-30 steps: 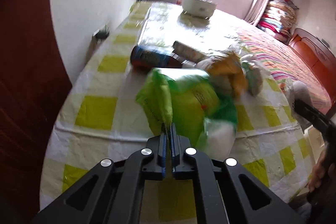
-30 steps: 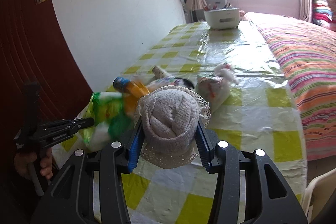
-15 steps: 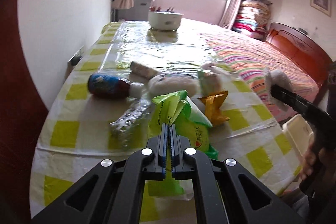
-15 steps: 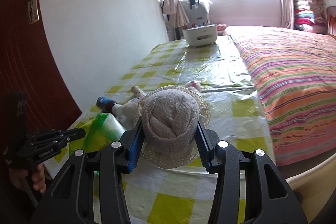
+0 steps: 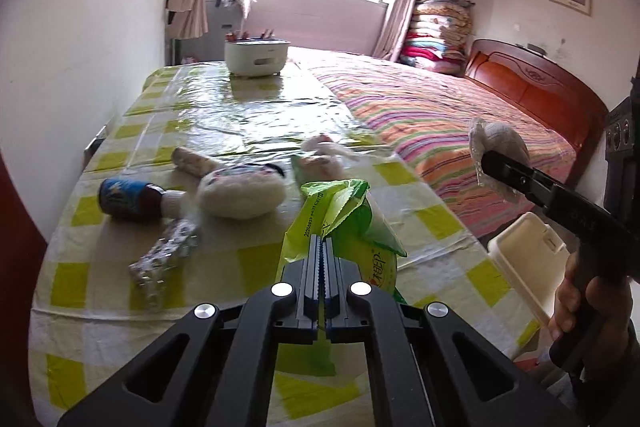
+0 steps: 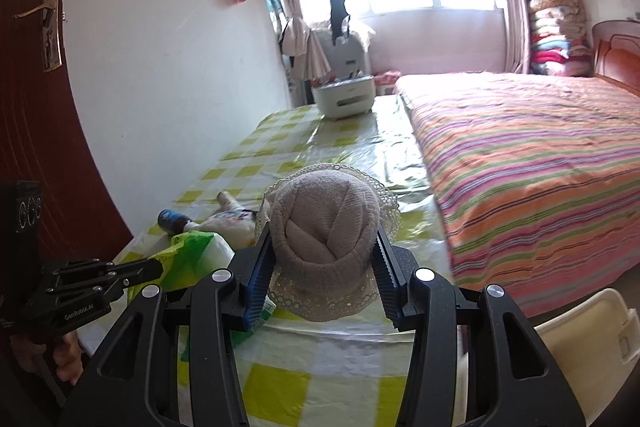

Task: Collect trash
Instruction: 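Carry both items over the cream bin and open both grippers to drop them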

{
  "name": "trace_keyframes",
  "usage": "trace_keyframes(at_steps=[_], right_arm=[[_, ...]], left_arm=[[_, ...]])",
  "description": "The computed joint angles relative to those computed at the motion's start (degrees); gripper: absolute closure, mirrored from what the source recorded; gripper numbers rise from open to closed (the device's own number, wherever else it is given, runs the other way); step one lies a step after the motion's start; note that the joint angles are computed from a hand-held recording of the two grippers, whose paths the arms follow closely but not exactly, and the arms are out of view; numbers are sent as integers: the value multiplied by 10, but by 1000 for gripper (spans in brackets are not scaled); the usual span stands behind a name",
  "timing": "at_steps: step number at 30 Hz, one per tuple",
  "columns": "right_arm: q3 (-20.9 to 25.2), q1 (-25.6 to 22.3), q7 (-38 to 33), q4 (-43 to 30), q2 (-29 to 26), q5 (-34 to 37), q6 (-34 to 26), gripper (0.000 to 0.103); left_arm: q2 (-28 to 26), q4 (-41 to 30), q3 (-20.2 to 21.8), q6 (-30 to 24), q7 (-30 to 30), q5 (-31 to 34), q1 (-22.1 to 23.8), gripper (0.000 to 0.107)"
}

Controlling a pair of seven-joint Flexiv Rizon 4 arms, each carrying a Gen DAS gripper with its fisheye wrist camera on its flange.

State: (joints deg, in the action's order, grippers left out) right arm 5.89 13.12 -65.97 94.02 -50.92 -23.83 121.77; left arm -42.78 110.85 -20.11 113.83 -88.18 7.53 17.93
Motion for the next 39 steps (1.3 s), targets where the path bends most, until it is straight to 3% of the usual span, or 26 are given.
trace_keyframes(at_steps=[19, 25, 31, 33, 34, 39], right_arm=[[-104, 71, -90, 53, 28, 233, 47, 58], [-164, 116, -123, 70, 32, 358, 40, 57], [-164, 109, -104, 80, 31, 408, 22, 47], [-169, 114, -97, 83, 30, 425, 32, 31], [-181, 127, -99, 86, 31, 443, 39, 28], [-164, 117, -98, 89, 33, 465, 98, 27]], left_arm=[[-61, -72, -107, -48, 62, 13, -18, 106], [-79, -95, -124, -58, 84, 5, -33, 106], [-96, -109, -147, -71, 109, -1, -40, 106], [-100, -113, -150, -74, 116, -5, -45, 106], [-102, -116, -153, -77, 120, -6, -47, 106], [-113, -129, -163, -90, 137, -19, -59, 106]])
